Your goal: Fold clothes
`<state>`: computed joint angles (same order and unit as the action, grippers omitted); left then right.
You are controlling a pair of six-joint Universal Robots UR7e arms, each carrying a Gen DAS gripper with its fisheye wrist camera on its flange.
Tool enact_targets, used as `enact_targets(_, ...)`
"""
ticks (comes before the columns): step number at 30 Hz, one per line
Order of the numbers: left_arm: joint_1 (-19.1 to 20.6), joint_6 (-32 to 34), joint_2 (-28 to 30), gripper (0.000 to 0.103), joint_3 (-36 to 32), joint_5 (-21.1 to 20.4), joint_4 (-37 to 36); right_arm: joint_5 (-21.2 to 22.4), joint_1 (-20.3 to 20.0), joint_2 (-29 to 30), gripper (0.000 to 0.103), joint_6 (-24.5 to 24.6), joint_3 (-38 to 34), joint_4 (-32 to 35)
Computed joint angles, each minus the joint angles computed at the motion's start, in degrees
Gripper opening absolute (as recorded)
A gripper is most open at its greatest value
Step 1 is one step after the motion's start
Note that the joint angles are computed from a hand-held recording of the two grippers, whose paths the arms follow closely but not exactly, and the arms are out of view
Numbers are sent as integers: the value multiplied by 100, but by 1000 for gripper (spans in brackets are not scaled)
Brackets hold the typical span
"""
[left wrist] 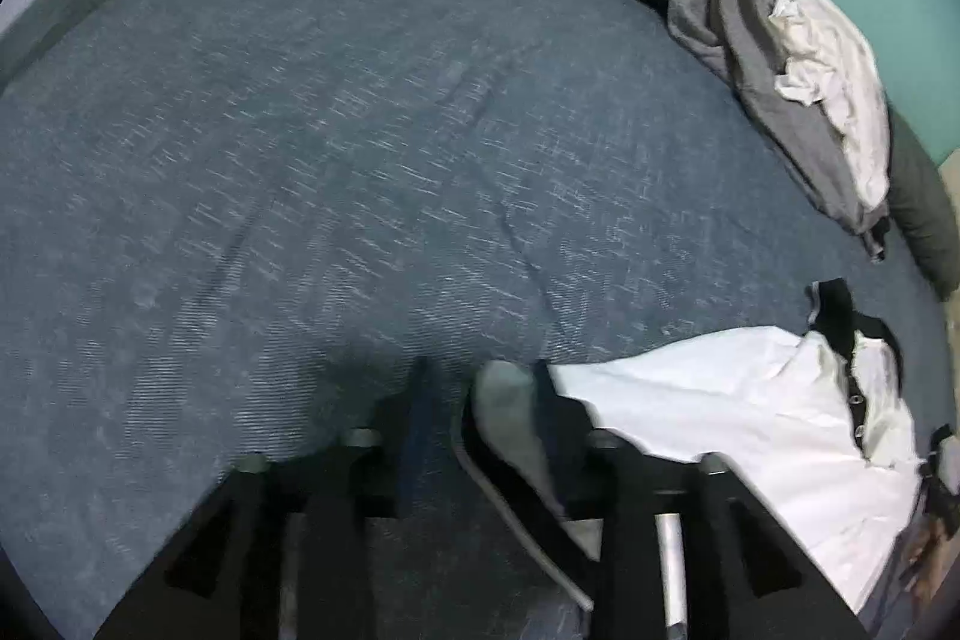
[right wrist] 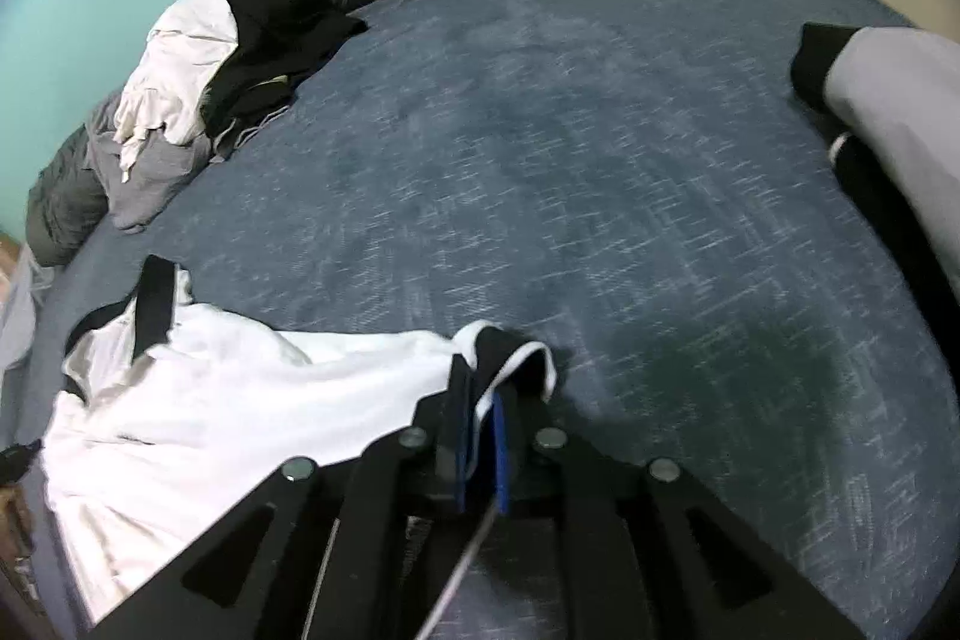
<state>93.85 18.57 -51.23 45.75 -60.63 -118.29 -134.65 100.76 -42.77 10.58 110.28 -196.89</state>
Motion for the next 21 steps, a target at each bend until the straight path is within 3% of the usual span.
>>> enact_targets(3, -109, 149, -228, 40, 318, 83, -628, -150, 79, -63, 18, 142, -9, -48)
enact_targets(6, -303, 419, -358, 40, 502, -43, -679, -283, 156, -117, 18, 363, -25, -214)
enact_targets(9, -476, 675, -525, 40, 836, -171, -780, -490, 350, -85, 18, 287, -207, -135)
enact_targets(11, -564, 650, -482, 40, 878, -235, -788, -186, 318, -187, 23, 402, -194, 124)
enact_targets(12, -617, 584, -384, 40, 753, -239, -701, 9, 283, -251, 37, 468, -177, 277)
enact_targets(17, -678, 610, -417, 40, 973, -288, -593, 206, 64, -381, 38, 742, -19, 651)
enact_targets(21, -674, 633, -565, 40, 1276, -255, -592, 740, -252, -659, 38, 928, 513, 325)
